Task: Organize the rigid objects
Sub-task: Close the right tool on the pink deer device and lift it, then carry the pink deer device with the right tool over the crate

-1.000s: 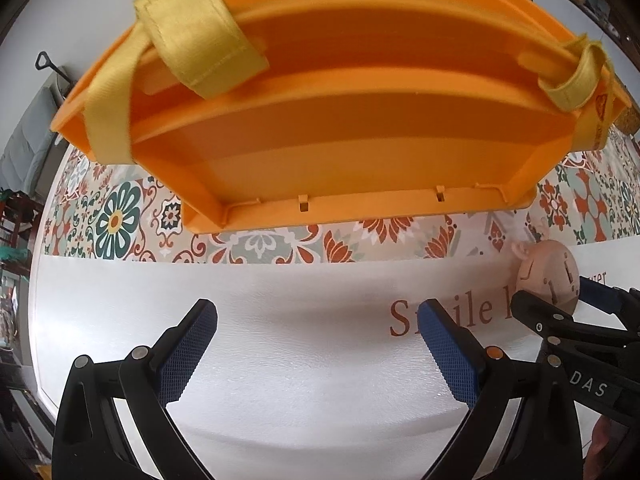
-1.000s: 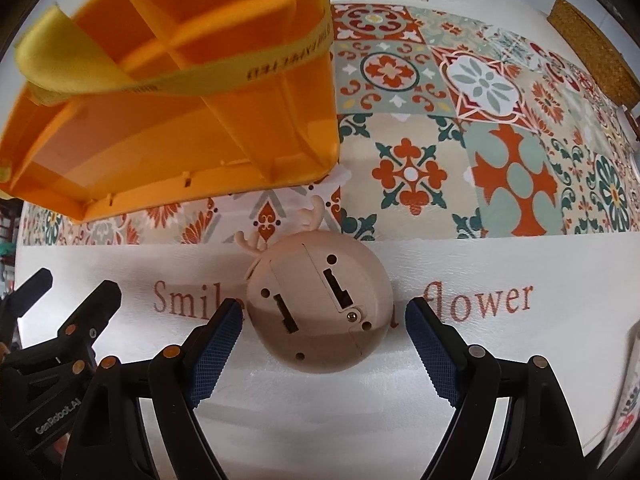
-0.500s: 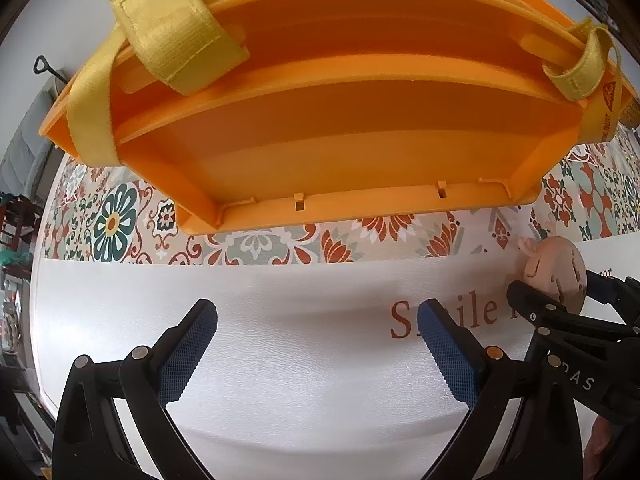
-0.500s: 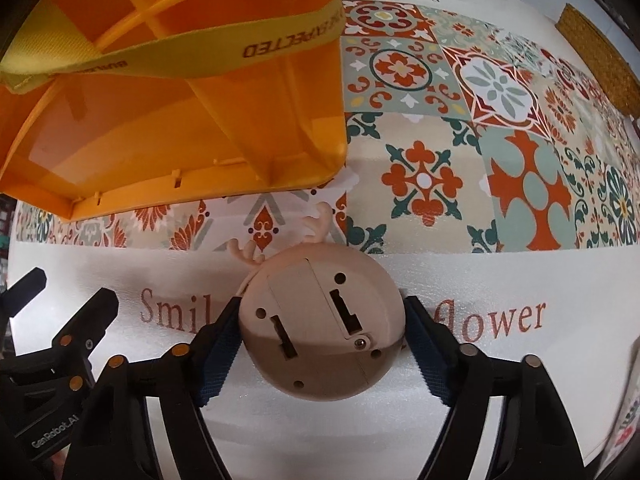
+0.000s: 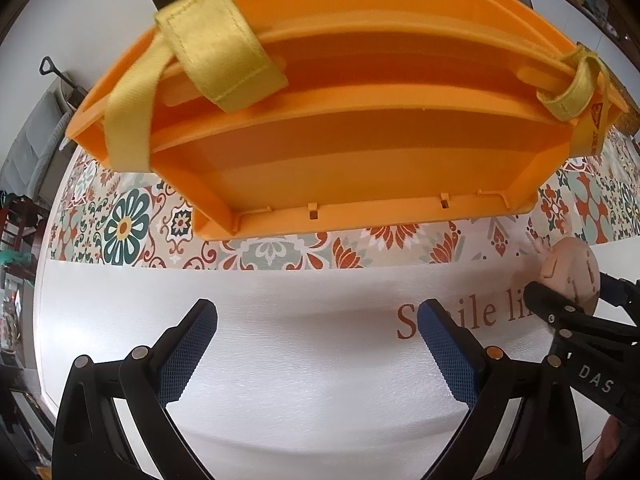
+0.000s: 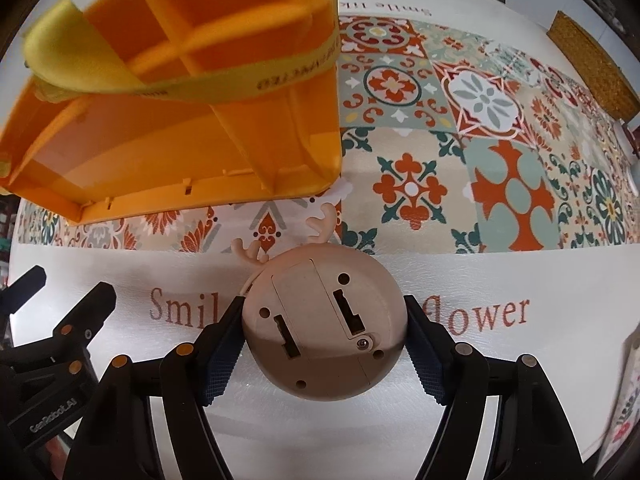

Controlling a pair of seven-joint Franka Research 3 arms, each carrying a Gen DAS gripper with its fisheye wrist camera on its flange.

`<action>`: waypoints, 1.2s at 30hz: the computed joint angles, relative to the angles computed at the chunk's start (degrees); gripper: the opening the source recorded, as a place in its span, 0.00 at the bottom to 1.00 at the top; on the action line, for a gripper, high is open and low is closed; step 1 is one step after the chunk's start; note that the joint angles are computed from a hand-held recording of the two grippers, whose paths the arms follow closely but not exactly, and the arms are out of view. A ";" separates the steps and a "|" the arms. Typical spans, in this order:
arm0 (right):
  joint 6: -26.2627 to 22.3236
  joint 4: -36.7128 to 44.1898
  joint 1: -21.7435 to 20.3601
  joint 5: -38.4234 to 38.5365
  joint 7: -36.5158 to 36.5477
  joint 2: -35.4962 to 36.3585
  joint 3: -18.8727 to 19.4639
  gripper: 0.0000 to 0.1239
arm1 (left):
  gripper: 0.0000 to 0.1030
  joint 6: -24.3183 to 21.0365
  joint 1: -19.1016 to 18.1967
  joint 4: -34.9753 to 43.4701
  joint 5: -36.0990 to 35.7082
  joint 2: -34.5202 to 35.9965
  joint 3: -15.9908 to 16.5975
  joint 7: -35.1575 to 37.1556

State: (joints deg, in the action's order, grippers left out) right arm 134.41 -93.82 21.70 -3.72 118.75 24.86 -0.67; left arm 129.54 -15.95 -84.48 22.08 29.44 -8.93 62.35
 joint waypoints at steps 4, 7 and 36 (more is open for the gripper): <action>0.77 -0.87 0.71 -1.41 1.27 -1.40 -0.37 0.60 | 0.99 1.48 0.27 -1.38 0.04 -1.18 0.04 -0.47; 1.12 -1.04 0.90 -2.17 1.99 -2.17 -0.38 0.60 | 0.99 2.64 0.57 -2.43 0.01 -2.26 0.05 -1.08; 7.50 -0.11 1.45 -6.70 4.75 -7.65 0.76 0.60 | 0.99 11.75 3.83 -8.88 2.02 -11.33 0.23 -1.27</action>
